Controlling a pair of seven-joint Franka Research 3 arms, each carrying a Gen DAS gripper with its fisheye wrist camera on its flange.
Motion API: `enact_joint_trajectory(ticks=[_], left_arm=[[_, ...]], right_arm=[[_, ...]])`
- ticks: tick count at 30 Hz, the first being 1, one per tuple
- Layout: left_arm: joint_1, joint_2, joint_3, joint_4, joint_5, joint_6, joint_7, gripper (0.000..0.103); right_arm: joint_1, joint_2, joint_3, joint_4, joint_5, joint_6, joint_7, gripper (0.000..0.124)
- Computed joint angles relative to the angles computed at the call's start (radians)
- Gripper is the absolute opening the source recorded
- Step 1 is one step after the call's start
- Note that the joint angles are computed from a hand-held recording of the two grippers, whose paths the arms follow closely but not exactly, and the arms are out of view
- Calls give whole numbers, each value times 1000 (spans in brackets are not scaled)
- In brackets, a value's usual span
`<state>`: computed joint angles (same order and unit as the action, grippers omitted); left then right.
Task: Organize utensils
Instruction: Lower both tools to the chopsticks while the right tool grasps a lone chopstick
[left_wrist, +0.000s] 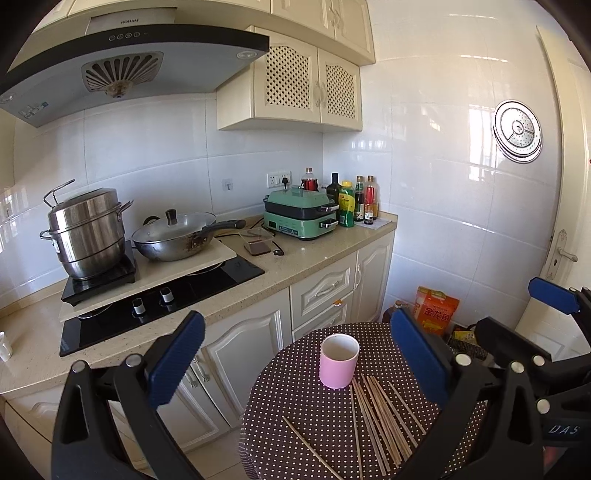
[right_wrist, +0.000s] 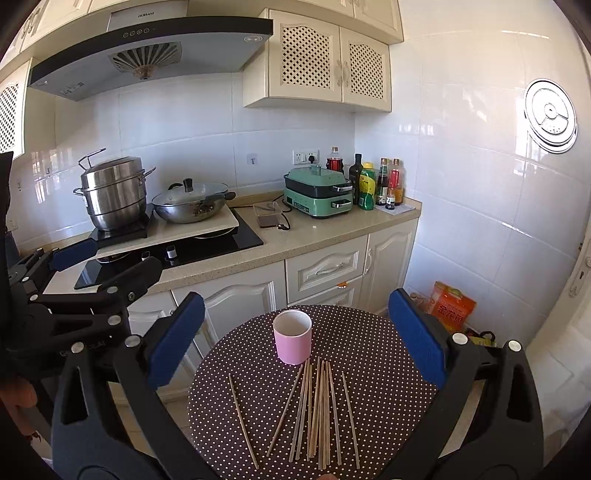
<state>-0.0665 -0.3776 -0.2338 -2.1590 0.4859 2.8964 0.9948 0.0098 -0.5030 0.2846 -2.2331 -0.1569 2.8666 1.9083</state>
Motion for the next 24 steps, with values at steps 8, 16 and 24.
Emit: enact_joint_trajectory(ticks=[8,16,24], left_arm=[[-177,45,165,-9,-271,-53,301,99],[-205,163,183,50,-560,-197,480,99],[-122,381,71,181,-523,-381,330,99]], right_arm=[[-22,40,47,33,-47,-85,97,97],[86,124,-73,69,-2,-213,49,97],[174,268,-252,125,213,-292,-285,95]])
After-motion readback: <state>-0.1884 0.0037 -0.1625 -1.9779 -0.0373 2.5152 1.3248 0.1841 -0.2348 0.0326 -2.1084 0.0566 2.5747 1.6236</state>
